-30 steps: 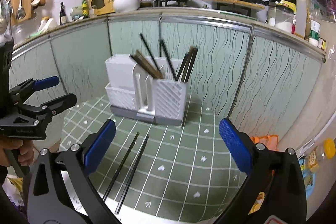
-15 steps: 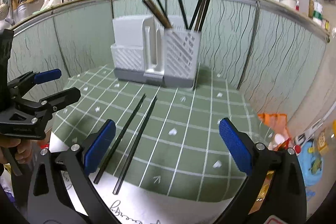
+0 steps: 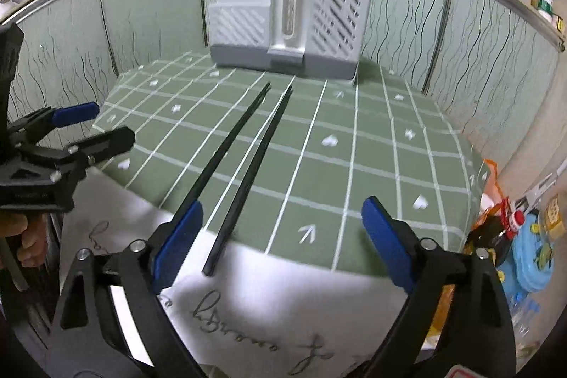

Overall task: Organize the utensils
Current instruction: 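Withdraw both open grippers and lower them toward the black chopsticks on the mat, then close right gripper on a black chopstick while left gripper grasps the other black chopstick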

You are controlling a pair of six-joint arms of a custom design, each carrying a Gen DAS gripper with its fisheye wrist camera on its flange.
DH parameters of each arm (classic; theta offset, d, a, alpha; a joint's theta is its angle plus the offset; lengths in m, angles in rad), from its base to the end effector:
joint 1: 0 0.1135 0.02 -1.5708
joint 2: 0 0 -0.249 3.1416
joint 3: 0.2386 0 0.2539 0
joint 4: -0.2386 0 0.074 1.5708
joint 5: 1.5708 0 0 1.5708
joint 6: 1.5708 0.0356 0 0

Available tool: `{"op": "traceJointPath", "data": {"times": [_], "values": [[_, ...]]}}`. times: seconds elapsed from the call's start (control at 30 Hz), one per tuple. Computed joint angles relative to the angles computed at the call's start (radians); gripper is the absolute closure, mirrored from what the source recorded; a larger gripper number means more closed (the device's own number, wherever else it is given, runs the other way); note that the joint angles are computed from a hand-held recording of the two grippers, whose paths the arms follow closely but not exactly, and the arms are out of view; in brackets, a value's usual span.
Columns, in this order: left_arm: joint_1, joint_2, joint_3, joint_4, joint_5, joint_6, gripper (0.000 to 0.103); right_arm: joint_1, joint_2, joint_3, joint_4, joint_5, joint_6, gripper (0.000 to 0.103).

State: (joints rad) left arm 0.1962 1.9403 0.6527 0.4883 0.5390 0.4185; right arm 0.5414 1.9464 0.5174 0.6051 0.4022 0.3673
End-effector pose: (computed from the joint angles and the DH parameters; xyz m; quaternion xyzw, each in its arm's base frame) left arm 0.3070 0.0424 0.0506 0.1986 0.8764 -0.1254 0.4203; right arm 0.2455 0.1314 0.0311 -0.0067 0.9152 -0.0102 0.4028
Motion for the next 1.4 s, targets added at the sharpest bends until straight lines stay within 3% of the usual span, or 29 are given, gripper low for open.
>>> {"op": "traceJointPath", "data": {"times": [0.23,0.3,0.43,0.5,0.53,0.93,1.17,1.27,1.4], "values": [[0.053,0.038,0.0,0.027,-0.015,0.007,0.005,0.065,0.119,0.049,0.043,0.041,0.068,0.044],[0.062,0.047,0.003,0.025,-0.012,0.012,0.005,0.069,0.14,0.057,0.055,0.049,0.084,0.059],[0.082,0.065,0.001,0.015,-0.001,0.027,0.005,0.067,0.157,0.053,0.089,0.054,0.125,0.077],[0.092,0.072,-0.003,0.02,0.003,0.03,0.005,0.064,0.17,0.047,0.117,0.045,0.149,0.094],[0.097,0.075,-0.002,0.014,0.01,0.028,0.005,0.066,0.17,0.044,0.121,0.053,0.157,0.097],[0.018,0.034,-0.086,0.066,0.0,0.005,0.005,0.022,0.127,-0.026,0.149,0.054,0.189,0.097],[-0.12,0.021,-0.211,0.264,-0.072,-0.058,0.008,-0.018,0.05,-0.124,0.187,0.054,0.17,0.097],[-0.196,0.044,-0.237,0.332,-0.152,-0.081,0.02,-0.029,0.013,-0.167,0.209,0.056,0.159,0.097],[-0.257,0.079,-0.221,0.328,-0.223,-0.108,0.047,-0.042,-0.016,-0.214,0.242,0.045,0.157,0.097]]}}
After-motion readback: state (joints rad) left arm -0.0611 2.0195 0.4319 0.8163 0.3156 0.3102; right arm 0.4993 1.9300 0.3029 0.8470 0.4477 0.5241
